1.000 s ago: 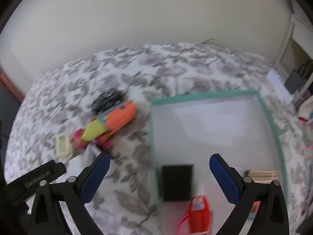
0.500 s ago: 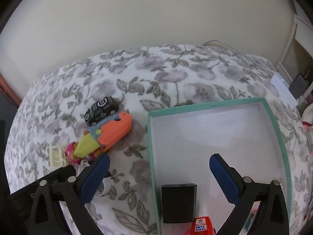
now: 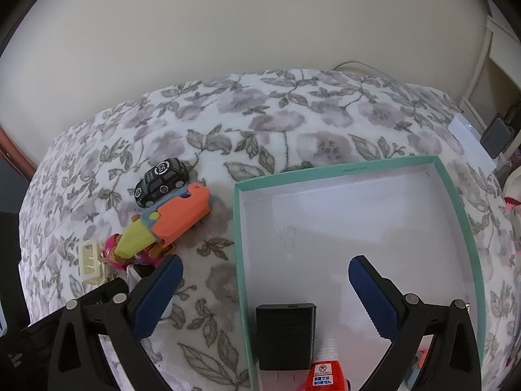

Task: Organize rigid objects
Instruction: 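Withdraw both tools from the tray toward the remaining object cluster, then grasp the white charger cube with the left tool while the right tool grasps the white watch band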

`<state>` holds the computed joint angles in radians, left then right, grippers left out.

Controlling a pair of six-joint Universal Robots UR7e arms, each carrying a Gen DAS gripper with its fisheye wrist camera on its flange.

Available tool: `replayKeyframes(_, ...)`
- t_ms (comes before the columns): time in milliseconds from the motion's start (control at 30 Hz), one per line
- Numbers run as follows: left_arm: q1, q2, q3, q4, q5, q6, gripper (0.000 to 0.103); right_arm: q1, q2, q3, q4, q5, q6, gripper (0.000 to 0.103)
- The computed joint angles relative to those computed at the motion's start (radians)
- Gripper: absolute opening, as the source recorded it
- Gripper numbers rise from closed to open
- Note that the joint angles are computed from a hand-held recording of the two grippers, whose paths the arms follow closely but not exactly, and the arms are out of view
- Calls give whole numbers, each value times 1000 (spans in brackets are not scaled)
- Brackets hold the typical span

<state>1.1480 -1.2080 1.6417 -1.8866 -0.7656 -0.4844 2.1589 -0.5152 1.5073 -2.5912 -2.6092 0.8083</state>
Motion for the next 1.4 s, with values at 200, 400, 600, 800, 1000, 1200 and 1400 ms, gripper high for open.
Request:
replayKeyframes(200,1,-25,20,46,39,-24,98,2,29,-28,-16,21,-63,103)
replayKeyframes(400,27,-45,25,79,21,-35,98,0,40,-37,-20,39,-70,103)
replayKeyframes(600,27,-61,53,70,29,-9,98,1,43,-36,-61,68,-100,103)
replayKeyframes(800,17,-76,78,54,8,12,81,4,61,-54,-92,90,-158,103)
replayKeyframes(1000,1,-95,88,65,-12,10,60,6,66,-55,-118,98,-179,103)
replayKeyframes(1200,20,-90,49,83,-55,-26,45,5,71,-57,-129,115,-195,103)
replayKeyframes(1400,51,-105,24,88,-51,-80,45,6,91,-80,-110,128,-220,102)
